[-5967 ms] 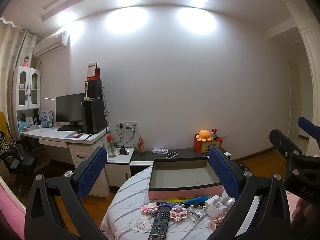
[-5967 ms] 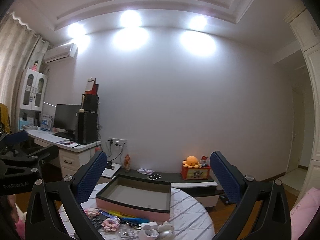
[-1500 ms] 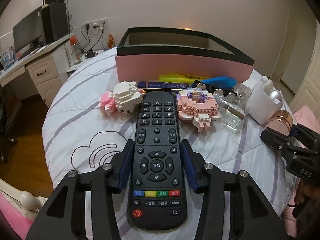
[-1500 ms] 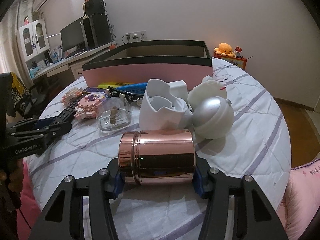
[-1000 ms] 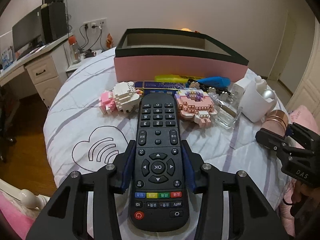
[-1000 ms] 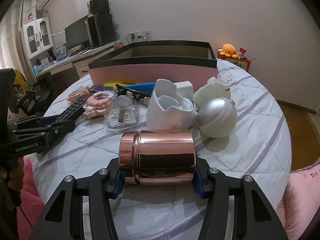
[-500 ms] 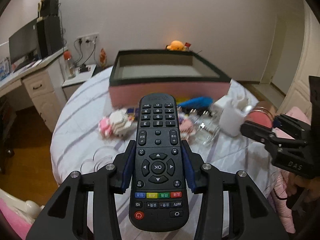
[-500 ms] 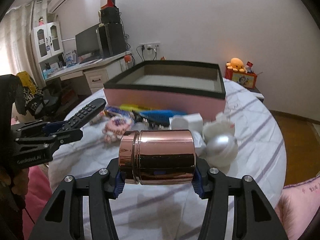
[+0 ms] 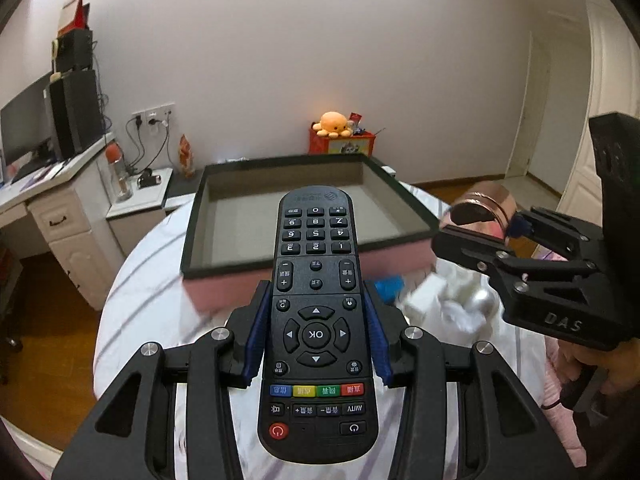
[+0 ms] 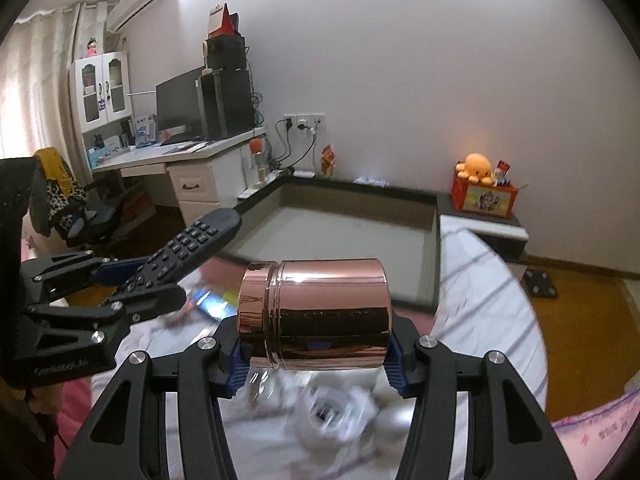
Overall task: Organize rigid objects
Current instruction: 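Carry the remote and cylinder into the pink box and open both tools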
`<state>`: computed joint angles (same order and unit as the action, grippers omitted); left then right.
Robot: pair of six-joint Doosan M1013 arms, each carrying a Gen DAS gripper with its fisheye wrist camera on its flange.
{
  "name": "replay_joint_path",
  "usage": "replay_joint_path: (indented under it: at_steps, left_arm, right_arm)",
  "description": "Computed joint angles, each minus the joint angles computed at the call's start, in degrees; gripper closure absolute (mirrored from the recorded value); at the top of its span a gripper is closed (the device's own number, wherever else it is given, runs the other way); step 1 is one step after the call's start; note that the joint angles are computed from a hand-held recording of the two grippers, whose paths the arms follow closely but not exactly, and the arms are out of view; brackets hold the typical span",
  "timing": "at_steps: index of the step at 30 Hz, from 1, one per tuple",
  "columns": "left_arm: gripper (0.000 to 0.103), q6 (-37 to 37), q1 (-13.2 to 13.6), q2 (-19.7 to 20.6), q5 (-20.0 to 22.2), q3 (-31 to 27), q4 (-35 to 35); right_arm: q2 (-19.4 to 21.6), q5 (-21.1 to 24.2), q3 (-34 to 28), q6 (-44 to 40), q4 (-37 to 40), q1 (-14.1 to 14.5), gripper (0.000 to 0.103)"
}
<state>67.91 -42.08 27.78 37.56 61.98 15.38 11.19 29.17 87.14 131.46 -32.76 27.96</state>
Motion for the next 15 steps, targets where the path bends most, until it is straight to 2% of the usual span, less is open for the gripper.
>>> replay_joint_path:
  at_steps: [4,8,15]
  left_arm:
    - [0.059,2.42,0.96,3.23,1.66,-5.55,-2.60]
    - [0.059,3.35,1.64,6.95,5.22,-11.62,-2.81]
    - [0.059,6.20,2.78,13.22,11.71,-20.82,-6.65]
  right_arm:
    - [2.26,0.76,-3.15,-3.19,2.65,-1.49,0.048]
    - [4.81,2.22,-6.57,-8.11,7.97,-2.89,0.048]
    - [9.70,7.54,-12.39,-16.52,15.96,-4.39,0.048]
